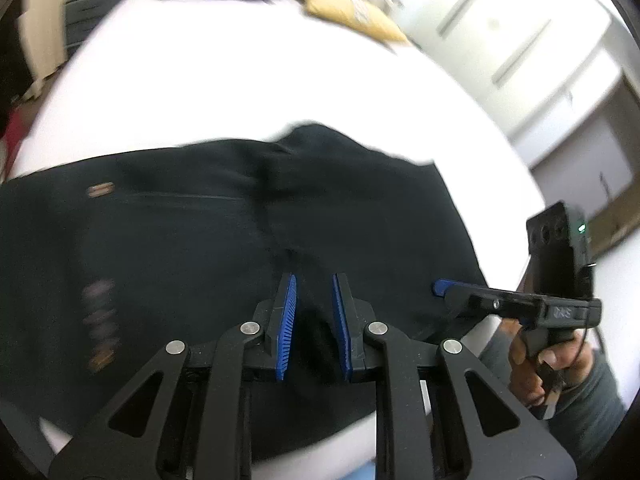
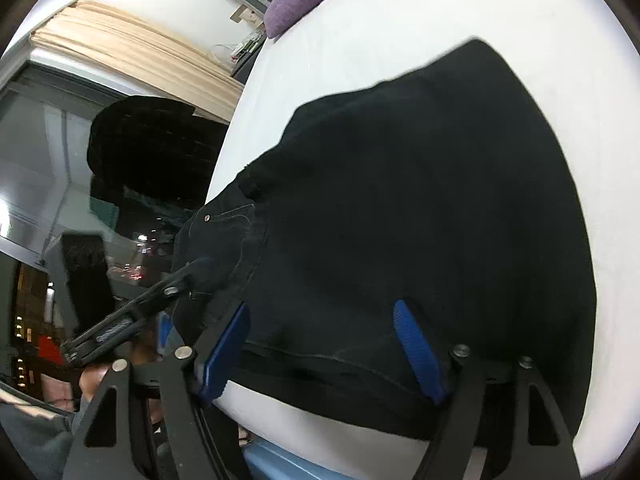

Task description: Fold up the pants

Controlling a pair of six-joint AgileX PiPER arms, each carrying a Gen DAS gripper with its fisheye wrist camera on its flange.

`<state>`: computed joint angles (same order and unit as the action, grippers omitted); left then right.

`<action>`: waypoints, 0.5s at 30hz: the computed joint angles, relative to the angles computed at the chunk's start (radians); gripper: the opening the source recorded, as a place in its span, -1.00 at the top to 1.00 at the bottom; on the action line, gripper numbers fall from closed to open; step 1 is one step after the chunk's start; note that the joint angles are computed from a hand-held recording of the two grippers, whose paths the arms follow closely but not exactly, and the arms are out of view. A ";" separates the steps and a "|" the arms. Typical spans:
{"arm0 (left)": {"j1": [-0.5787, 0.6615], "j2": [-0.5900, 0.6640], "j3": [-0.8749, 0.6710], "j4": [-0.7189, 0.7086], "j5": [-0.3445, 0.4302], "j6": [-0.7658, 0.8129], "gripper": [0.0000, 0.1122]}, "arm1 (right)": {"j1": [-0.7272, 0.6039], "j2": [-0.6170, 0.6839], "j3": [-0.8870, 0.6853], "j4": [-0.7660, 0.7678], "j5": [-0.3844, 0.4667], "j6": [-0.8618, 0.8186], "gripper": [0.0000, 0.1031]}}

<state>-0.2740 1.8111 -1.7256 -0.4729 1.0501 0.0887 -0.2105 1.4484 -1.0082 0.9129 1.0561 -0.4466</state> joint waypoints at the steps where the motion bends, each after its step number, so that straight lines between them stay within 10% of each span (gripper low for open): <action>1: 0.041 -0.055 0.069 -0.021 -0.023 0.011 0.47 | 0.000 -0.007 -0.004 0.019 0.008 0.016 -0.54; 4: 0.178 -0.208 0.261 -0.082 -0.096 0.027 -0.63 | -0.034 -0.069 0.051 0.231 0.028 -0.095 -0.54; 15: 0.658 -0.322 0.530 -0.351 -0.111 0.120 -0.65 | 0.092 -0.082 0.232 0.616 -0.064 -0.264 -0.54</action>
<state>0.3838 1.4896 -1.1959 -0.8241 0.9394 0.2090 -0.1188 1.3665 -0.7763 1.5289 0.9917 -0.7105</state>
